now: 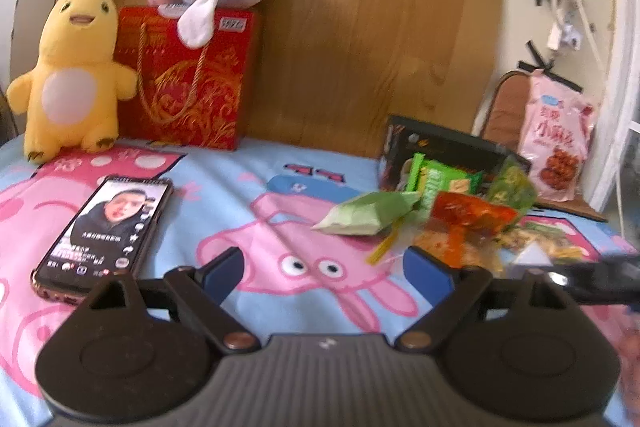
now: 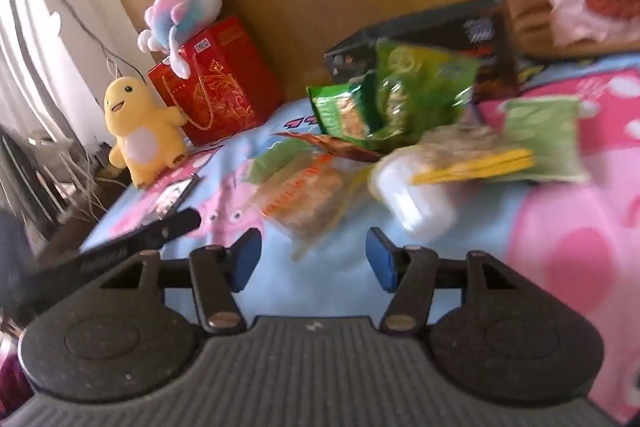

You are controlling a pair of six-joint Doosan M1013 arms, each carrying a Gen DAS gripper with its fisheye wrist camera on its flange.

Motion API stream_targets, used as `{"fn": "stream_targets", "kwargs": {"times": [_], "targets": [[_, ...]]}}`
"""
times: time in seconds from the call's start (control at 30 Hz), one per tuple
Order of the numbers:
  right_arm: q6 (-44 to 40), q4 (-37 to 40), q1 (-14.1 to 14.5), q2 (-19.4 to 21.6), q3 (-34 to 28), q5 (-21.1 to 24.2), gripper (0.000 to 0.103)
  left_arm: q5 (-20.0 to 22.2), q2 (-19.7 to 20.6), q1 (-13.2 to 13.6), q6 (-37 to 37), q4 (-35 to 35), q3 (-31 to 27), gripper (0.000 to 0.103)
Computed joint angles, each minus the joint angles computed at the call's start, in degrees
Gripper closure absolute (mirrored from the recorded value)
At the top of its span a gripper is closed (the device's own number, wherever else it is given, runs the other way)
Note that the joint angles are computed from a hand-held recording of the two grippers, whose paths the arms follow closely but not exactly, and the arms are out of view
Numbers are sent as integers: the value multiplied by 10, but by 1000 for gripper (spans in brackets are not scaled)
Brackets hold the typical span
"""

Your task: Organize snacks

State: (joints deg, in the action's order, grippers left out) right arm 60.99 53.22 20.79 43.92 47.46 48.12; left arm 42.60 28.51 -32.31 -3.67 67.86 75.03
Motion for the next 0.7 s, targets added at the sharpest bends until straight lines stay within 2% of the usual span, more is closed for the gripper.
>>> {"fn": "stream_targets", "kwargs": {"times": [0.07, 0.1, 0.13, 0.17, 0.2, 0.33, 0.43, 0.6, 0.67, 0.7], "targets": [[39, -9, 5, 17, -28, 11, 43, 1, 0, -3, -2, 17, 3, 13], [64, -18, 7, 26, -43, 17, 49, 0, 0, -4, 5, 17, 1, 13], [86, -22, 7, 33, -53, 25, 62, -3, 0, -4, 9, 19, 3, 13], [98, -13, 5, 38, -59, 34, 64, -5, -1, -4, 11, 20, 4, 13], [108, 0, 2, 40, -61, 43, 74, -8, -1, -4, 13, 17, 4, 13], [86, 13, -4, 23, -34, 45, 82, -32, -6, 1, 27, -1, 9, 15], [48, 19, -14, 4, -6, 59, 85, -59, -9, 4, 46, -15, 13, 15], [0, -4, -32, -21, 22, 76, 85, -140, -19, 14, 110, -69, 23, 15], [-24, -9, -37, -33, 40, 76, 78, -165, -20, 18, 155, -116, 21, 17], [-38, -16, -37, -40, 51, 62, 67, -176, -19, 20, 188, -153, 18, 19]]}}
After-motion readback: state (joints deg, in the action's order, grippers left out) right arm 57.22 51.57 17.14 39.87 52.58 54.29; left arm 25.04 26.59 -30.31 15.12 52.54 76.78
